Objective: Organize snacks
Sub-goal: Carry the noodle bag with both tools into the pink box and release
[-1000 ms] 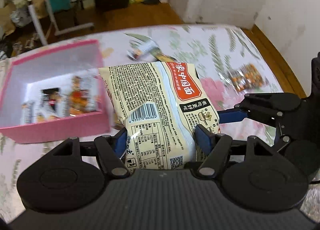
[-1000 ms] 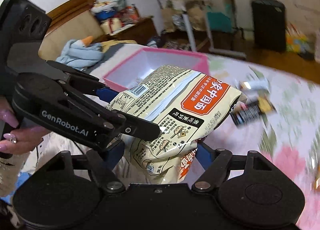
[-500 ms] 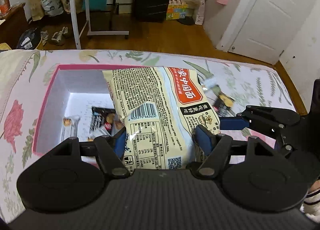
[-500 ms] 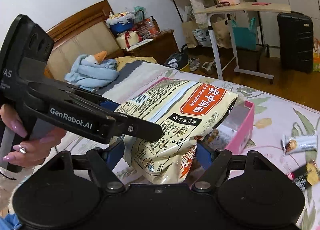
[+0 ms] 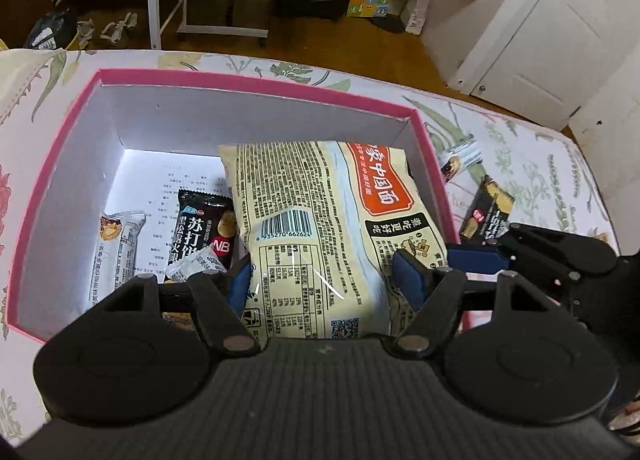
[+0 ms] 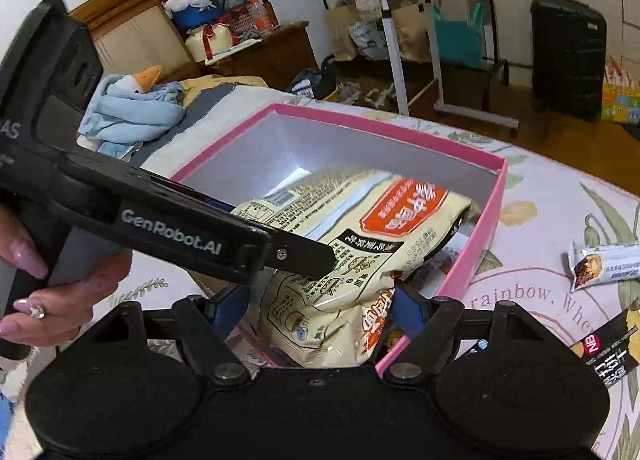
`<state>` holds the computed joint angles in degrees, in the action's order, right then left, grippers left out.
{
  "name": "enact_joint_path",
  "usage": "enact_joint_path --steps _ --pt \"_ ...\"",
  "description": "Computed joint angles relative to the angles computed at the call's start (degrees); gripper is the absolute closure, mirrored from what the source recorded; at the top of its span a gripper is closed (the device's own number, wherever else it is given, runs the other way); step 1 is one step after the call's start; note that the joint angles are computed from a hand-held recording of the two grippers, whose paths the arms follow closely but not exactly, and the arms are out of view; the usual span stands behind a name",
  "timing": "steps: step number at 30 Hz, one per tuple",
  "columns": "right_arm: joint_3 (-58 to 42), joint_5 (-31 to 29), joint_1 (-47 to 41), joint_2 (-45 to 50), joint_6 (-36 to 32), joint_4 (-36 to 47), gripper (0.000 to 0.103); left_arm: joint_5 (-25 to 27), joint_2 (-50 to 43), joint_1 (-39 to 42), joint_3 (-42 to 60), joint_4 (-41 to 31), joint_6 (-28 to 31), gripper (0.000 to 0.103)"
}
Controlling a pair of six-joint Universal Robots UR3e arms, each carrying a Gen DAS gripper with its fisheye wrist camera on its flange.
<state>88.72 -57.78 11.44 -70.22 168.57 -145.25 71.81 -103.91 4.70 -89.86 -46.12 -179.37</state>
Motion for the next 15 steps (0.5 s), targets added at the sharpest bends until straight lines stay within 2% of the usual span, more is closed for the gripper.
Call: enact_joint_path --steps 3,5,6,8,10,15 --pt "4.3 2.0 -1.7 -3.8 -2.4 -1.2 0.023 0.8 0.6 -0.5 0.4 -0.8 -0.7 0.03" --pt "6.2 4.2 -3.3 -5.8 -4.0 -1.1 0.017 1.7 1.1 -0.6 0.6 -1.5 -1.7 0.03" --pt "7.6 5.1 -4.3 -7.3 -4.6 -1.4 0.012 3.3 1.2 -1.1 0.7 -1.4 -1.8 0.03" --pt "10.3 6.8 -6.5 -10.4 -6.5 -1.2 0.012 8.3 1.5 -3.2 0.5 -0.4 -1.8 0.03" --pt "13.2 8.8 -9.5 -14.0 -9.0 0.2 0.012 10.0 2.6 -3.9 -0.3 0.2 -1.0 0.03" --pt "20.8 14.0 -18.8 -22.6 -13.5 2.8 0.012 8.2 7.5 -4.2 -2.4 -0.5 -3.1 0.03"
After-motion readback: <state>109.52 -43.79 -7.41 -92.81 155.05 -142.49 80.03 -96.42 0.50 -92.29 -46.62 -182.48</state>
